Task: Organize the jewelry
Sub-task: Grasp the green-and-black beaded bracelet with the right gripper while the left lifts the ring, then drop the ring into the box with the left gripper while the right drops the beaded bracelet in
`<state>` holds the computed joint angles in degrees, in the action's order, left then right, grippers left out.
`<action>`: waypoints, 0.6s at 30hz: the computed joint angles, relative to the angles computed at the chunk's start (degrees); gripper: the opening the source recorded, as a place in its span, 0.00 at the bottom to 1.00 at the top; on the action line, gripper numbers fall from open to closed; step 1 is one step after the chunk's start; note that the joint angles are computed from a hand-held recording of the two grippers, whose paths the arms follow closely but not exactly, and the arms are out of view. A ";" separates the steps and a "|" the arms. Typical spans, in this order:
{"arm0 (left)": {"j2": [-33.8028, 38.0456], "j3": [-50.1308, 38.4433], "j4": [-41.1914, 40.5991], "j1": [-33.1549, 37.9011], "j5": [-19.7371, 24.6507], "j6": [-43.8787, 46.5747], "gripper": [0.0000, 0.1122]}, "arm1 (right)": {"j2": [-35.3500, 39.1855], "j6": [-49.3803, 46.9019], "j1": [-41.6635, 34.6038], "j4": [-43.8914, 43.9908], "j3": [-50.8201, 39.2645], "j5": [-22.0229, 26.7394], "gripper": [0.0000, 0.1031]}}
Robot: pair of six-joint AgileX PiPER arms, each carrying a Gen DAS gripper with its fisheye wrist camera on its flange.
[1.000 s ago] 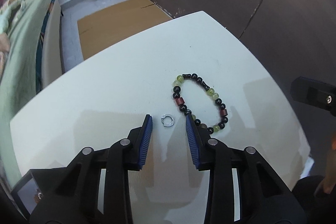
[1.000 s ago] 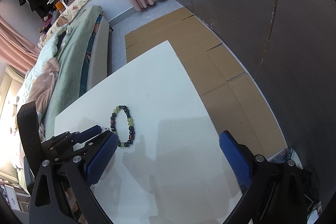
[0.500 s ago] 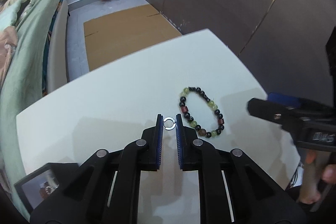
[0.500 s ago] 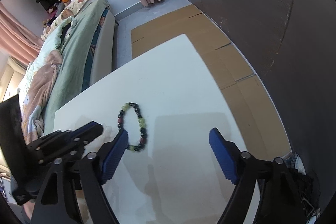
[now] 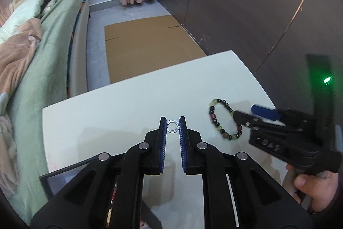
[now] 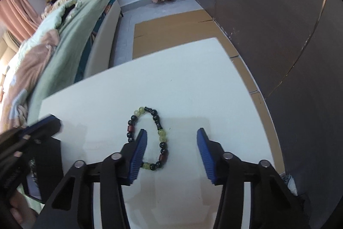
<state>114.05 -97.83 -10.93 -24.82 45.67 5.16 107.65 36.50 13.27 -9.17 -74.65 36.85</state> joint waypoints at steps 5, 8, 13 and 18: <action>-2.93 3.25 0.56 1.04 -1.05 -0.22 0.11 | 3.71 4.83 4.65 -8.47 -4.05 5.55 0.16; -4.76 4.83 0.86 1.51 -1.40 -0.47 0.11 | 2.68 1.66 3.86 -3.48 -3.86 5.77 0.08; -8.65 6.94 0.86 2.67 -1.29 -0.42 0.11 | -1.64 0.98 3.96 -1.79 -0.80 3.50 0.08; -12.47 9.50 -0.37 3.90 -1.63 0.54 0.11 | -6.81 -0.38 4.52 0.20 2.52 0.29 0.08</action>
<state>101.58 -88.33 -11.30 -20.93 44.04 5.70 100.84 36.12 17.79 -8.97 -72.12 37.14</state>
